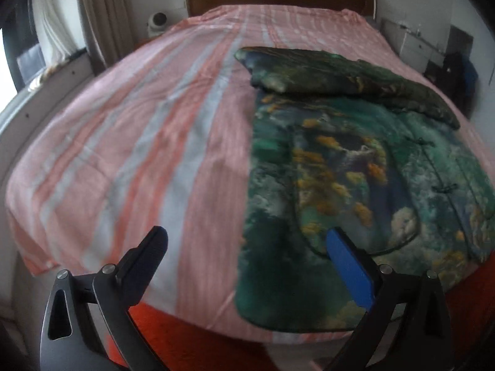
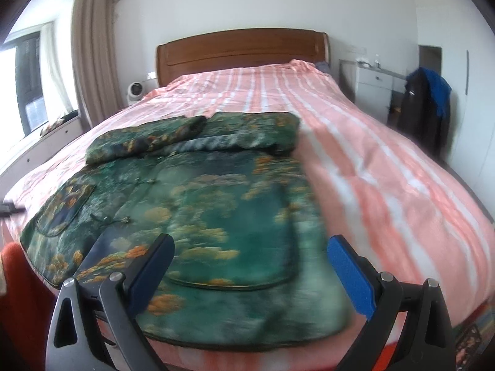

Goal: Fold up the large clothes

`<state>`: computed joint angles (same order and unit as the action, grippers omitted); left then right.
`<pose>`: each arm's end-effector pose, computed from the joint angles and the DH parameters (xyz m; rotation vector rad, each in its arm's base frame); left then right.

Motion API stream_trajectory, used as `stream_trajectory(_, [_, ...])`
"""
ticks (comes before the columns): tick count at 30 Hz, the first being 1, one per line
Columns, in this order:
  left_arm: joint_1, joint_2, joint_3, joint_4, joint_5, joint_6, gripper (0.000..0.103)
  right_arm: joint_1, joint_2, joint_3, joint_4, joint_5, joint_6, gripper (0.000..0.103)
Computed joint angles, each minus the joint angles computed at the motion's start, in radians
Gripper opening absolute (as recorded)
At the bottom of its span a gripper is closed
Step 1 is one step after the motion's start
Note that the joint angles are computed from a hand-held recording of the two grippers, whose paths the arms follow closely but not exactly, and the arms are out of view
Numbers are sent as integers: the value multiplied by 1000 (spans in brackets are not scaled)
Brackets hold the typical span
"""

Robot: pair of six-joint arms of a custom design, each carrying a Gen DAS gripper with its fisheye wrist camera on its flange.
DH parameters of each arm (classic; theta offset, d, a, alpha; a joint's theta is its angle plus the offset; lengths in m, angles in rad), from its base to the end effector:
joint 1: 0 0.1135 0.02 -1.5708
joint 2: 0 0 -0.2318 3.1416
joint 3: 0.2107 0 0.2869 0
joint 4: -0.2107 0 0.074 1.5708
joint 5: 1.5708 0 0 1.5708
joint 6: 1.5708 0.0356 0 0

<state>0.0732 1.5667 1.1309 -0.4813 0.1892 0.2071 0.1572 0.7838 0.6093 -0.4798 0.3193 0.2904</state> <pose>0.3645 0.0200 0.1948 0.2443 2.4563 -0.1150 0.2270 0.0247 0.2219 0.3181 2.1655 -0.1037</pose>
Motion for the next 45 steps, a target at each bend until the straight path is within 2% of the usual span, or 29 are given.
stream_trajectory(4, [54,75,64,-24,116,-52,102,-225,-20,51,-134,-184,-74,98])
stream_trajectory(7, [99,187,187,-133,199,-51,102,-396,67,89,-189,-363,-113,98])
stream_trajectory(9, [110,290,282,-230,240,-49,102,-501,155,99,-196,-534,-113,98])
stream_trajectory(11, [114,330,319,-263,259,-50,102,-555,241,100,-179,-670,-108,98])
stream_trajectory(13, [111,336,326,-269,272,-45,102,-565,305,97,-156,-746,-112,99])
stream_trajectory(15, [101,331,324,-283,273,-19,99,-554,322,95,-139,-757,-123,98])
stream_trajectory(16, [89,321,317,-291,260,0,88,-553,323,95,-134,-775,-127,94])
stream_trajectory(17, [84,315,316,-302,257,18,79,-563,333,102,-139,-819,-137,86])
stream_trajectory(18, [72,310,317,-325,264,54,57,-565,343,115,-151,-834,-141,80])
stream_trajectory(19, [68,313,321,-337,263,72,41,-557,362,129,-162,-839,-143,71])
stream_trajectory(20, [58,303,314,-340,249,82,32,-548,387,151,-187,-838,-155,52])
stream_trajectory(21, [44,286,299,-333,214,86,16,-536,403,166,-203,-820,-164,37])
stream_trajectory(22, [41,275,292,-337,204,88,13,-524,417,180,-218,-794,-172,15])
stream_trajectory(25, [51,225,268,-378,199,125,10,-521,410,201,-252,-796,-165,13])
stream_trajectory(28, [69,185,247,-439,195,177,10,-549,335,201,-337,-814,-203,12])
stream_trajectory(32, [101,101,149,-484,167,251,10,-582,254,160,-447,-829,-260,12])
stream_trajectory(35, [101,115,158,-478,164,238,19,-578,221,107,-430,-830,-246,13])
stream_trajectory(40, [81,167,198,-485,114,245,42,-593,336,119,-335,-863,-212,24])
stream_trajectory(43, [76,203,222,-509,111,253,42,-605,390,154,-352,-870,-246,29])
stream_trajectory(44, [69,227,236,-518,108,246,39,-617,408,161,-359,-884,-264,29])
stream_trajectory(45, [67,257,260,-538,108,242,29,-620,420,166,-362,-889,-269,29])
